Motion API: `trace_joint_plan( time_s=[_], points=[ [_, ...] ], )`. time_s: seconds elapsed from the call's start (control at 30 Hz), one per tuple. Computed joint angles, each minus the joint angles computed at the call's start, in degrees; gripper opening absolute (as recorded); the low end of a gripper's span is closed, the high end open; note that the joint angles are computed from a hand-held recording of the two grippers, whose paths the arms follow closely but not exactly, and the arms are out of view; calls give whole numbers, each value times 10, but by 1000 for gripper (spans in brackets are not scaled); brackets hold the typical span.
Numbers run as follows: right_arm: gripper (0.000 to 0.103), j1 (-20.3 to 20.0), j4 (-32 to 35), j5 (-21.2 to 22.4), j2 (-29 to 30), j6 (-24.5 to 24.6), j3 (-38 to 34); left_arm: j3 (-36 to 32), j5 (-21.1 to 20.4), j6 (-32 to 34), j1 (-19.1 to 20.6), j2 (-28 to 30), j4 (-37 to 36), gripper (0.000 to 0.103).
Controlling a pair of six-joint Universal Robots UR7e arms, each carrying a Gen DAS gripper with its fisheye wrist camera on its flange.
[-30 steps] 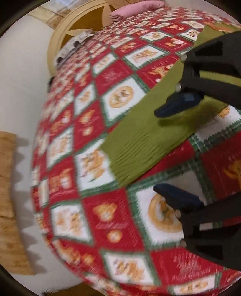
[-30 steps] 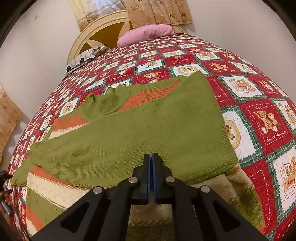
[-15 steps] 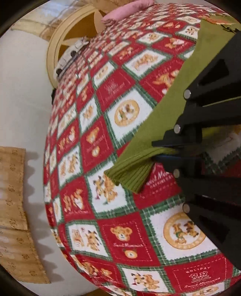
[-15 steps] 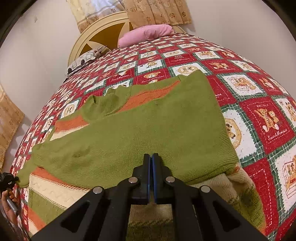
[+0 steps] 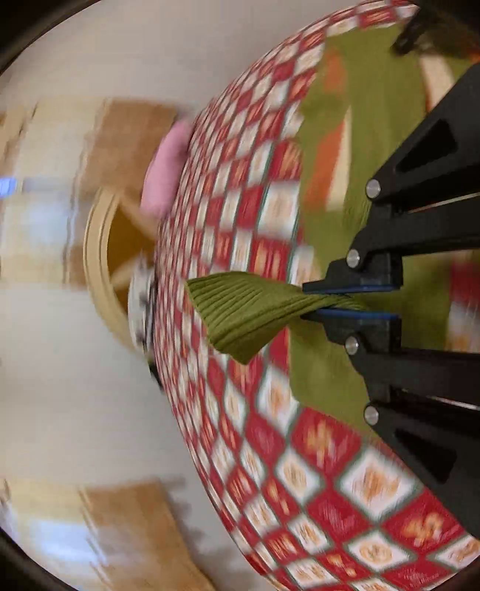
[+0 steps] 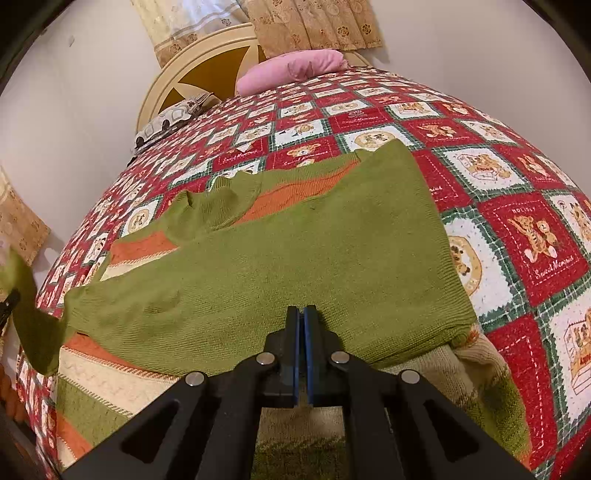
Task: Fold small clothes
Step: 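Fold the held sleeve across the sweater back with the left gripper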
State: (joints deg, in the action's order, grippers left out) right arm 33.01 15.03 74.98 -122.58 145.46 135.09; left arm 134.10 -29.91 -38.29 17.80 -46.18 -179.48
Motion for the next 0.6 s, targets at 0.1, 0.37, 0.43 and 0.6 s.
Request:
trace_joint_plan(
  time_s=[0.1, 0.37, 0.43, 0.6],
  points=[
    [2, 0, -1, 0, 0, 0, 0, -29, -43, 15, -28, 53, 3, 7],
    [2, -1, -1, -2, 0, -1, 1, -85, -122, -1, -16, 96, 125, 12],
    [2, 0, -1, 1, 2, -1, -1, -86, -141, -5, -9, 86, 140, 31],
    [2, -9, 7, -11, 3, 2, -2, -19, -152, -36, -29, 40, 114, 84]
  ],
)
